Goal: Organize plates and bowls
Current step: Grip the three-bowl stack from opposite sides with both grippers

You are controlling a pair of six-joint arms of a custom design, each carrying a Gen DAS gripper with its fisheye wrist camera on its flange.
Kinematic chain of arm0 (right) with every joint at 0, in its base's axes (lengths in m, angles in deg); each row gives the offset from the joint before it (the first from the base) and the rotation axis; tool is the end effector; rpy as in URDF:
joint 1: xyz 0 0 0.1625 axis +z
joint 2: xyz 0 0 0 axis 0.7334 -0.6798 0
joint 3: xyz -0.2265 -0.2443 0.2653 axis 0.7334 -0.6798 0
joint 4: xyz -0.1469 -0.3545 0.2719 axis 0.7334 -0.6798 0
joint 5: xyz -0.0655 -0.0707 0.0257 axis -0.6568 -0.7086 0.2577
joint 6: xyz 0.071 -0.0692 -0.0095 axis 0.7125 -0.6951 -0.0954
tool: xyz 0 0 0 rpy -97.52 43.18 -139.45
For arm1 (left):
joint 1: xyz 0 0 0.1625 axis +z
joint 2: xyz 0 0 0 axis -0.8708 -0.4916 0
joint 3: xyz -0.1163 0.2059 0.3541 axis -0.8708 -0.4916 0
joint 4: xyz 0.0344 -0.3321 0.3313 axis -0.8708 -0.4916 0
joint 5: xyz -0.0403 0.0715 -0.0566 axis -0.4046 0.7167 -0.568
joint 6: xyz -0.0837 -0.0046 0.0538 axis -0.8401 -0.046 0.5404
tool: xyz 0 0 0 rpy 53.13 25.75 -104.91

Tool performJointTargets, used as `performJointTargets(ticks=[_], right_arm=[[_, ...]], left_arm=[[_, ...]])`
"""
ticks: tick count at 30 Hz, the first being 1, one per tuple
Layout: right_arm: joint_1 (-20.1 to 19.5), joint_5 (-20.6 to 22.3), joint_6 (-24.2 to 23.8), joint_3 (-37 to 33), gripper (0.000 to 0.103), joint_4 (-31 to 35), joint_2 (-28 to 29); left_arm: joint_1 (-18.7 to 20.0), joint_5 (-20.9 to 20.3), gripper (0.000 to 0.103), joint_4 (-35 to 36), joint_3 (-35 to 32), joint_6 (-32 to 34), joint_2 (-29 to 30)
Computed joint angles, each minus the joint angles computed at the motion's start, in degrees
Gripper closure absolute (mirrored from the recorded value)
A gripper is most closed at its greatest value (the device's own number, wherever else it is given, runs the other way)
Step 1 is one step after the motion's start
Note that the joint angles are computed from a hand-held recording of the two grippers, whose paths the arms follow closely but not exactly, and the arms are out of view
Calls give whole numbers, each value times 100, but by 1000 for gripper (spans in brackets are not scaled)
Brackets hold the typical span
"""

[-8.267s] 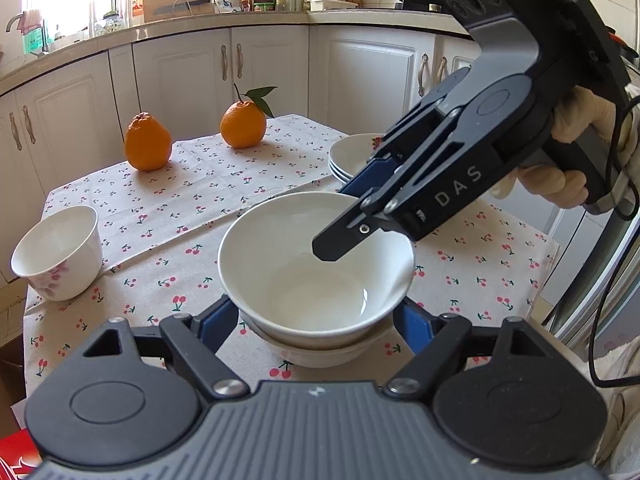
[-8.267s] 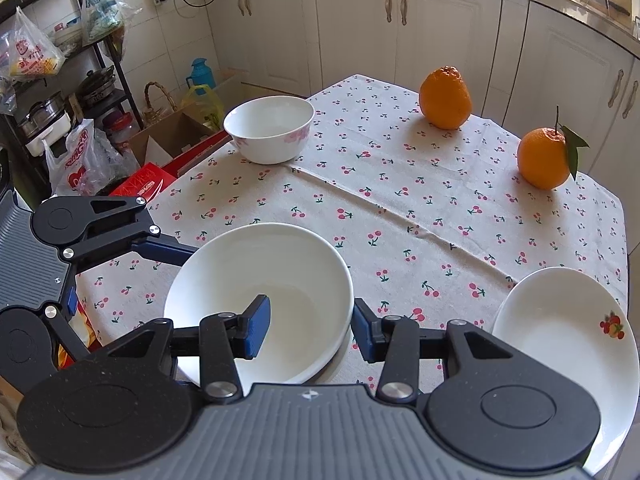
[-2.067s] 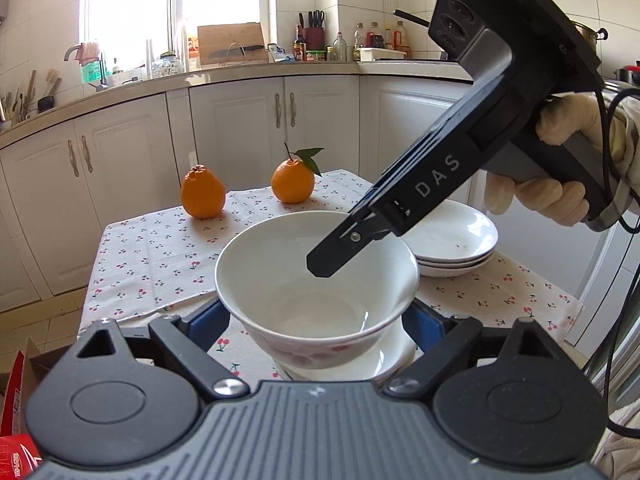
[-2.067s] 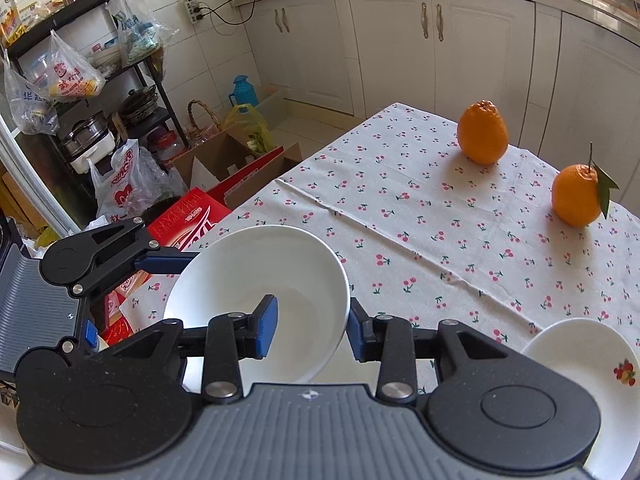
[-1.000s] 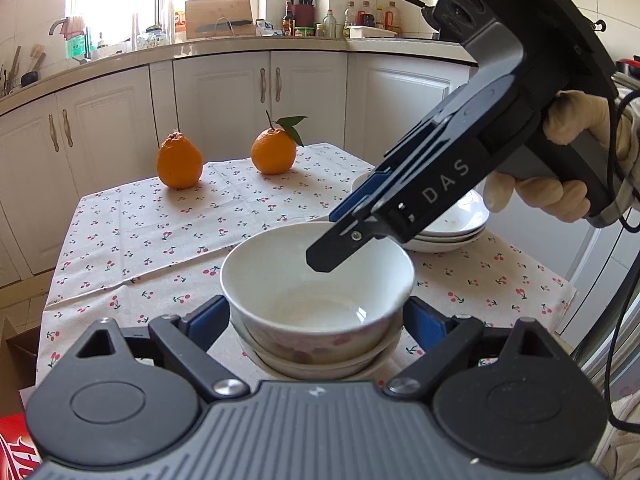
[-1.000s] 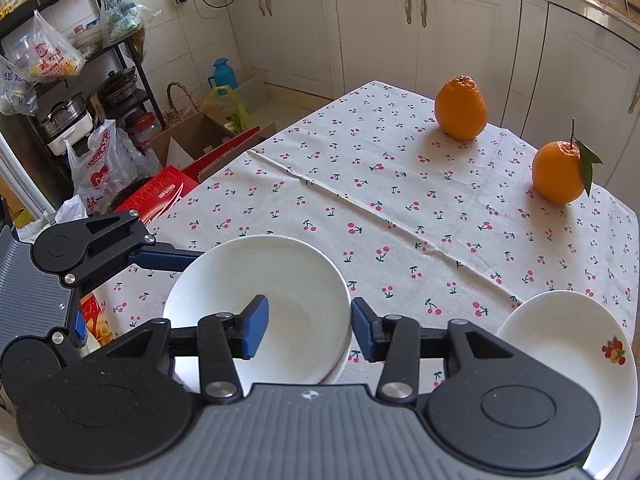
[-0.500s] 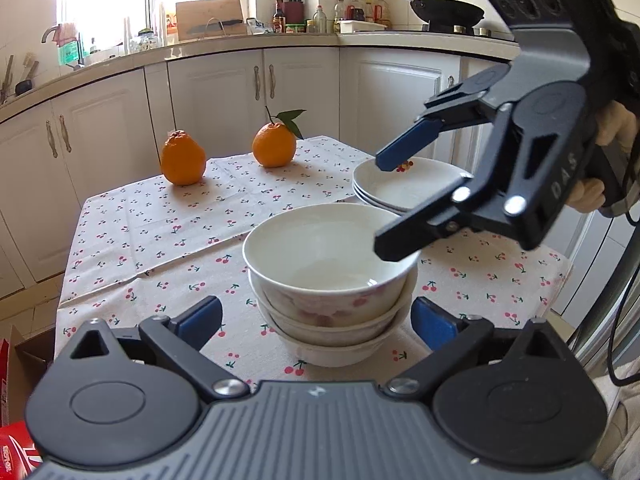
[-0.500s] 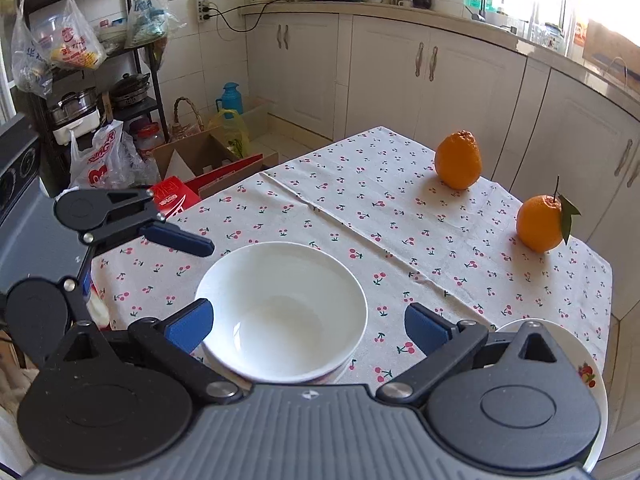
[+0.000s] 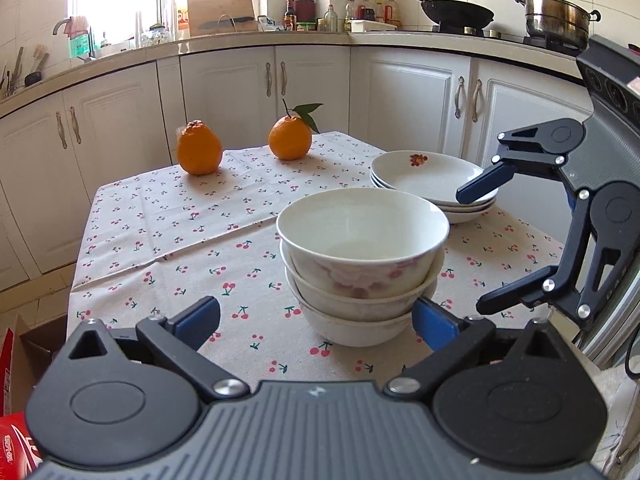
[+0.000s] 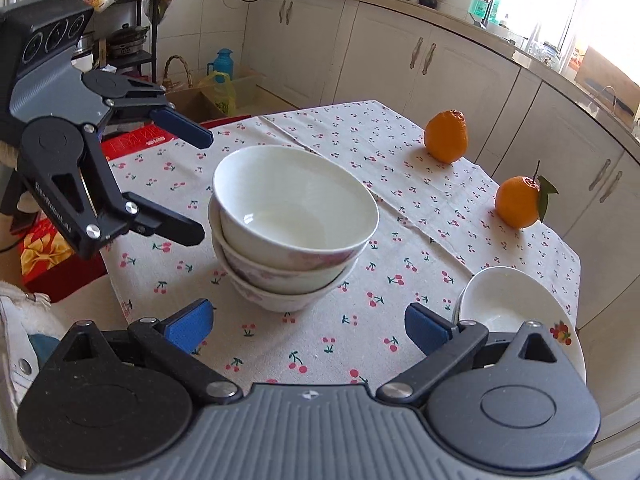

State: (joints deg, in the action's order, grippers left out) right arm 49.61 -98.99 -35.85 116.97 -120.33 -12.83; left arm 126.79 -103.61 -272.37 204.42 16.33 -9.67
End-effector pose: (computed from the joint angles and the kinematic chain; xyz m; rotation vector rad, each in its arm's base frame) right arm 0.1754 -0.5600 0.0488 1.5024 -2.1417 0.4587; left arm -0.0450 -0.5467 0.1564 0.9583 2.2819 -0.9203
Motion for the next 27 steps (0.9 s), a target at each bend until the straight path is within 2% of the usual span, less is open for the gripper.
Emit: performJointTargets(ticks=[6, 22, 27], right_arm=[[-51, -142, -384, -26, 0, -162, 202], [-157, -31, -361, -547, 0, 633, 465], [-144, -5, -403, -739, 0, 986, 502]], left_arm=[[97, 64, 2, 693, -134, 79, -49], [419, -416, 2, 2063, -808, 1019, 176], [448, -377, 4, 2490, -976, 1321, 195]])
